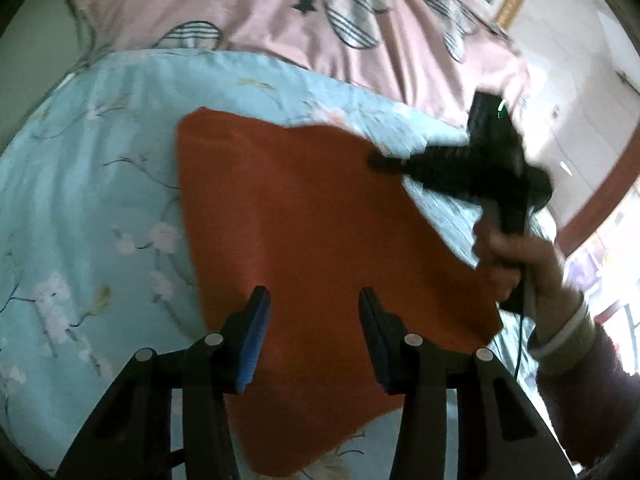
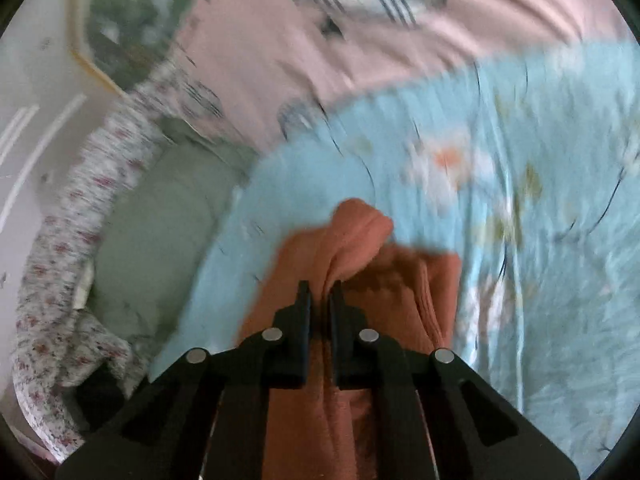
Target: Fold small clothes
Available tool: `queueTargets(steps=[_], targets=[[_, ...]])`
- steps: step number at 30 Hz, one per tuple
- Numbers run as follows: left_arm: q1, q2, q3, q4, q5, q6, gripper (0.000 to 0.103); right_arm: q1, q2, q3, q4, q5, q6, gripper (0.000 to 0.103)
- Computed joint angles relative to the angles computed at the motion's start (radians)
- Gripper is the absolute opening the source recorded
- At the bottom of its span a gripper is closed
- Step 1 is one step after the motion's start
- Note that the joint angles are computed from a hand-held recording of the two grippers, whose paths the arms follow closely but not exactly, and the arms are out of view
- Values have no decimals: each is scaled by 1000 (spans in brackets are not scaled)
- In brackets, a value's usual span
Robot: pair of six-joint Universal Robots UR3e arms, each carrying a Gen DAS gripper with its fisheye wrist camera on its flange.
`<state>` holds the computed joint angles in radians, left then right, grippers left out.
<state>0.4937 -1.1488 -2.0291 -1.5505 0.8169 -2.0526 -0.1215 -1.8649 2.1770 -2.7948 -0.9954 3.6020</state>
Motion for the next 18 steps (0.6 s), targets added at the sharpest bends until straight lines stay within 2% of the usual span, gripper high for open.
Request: queueTargets(steps=[3, 6, 10, 15, 18], targets=[[-8, 14, 0, -45, -3, 50, 45, 2, -71, 32, 69, -76, -36, 9], [-31, 17, -20, -29, 5, 58, 44, -19, -35, 97, 89, -99, -48, 9], [-69, -2, -63, 47, 36, 25, 44, -31, 48, 198, -32, -124, -35, 9], [-75, 2, -127, 132, 45, -7, 40, 23, 104, 174, -68, -209, -12, 9], [-84, -6, -154, 185, 47, -41, 39, 29, 83, 124, 38, -234, -19, 17]])
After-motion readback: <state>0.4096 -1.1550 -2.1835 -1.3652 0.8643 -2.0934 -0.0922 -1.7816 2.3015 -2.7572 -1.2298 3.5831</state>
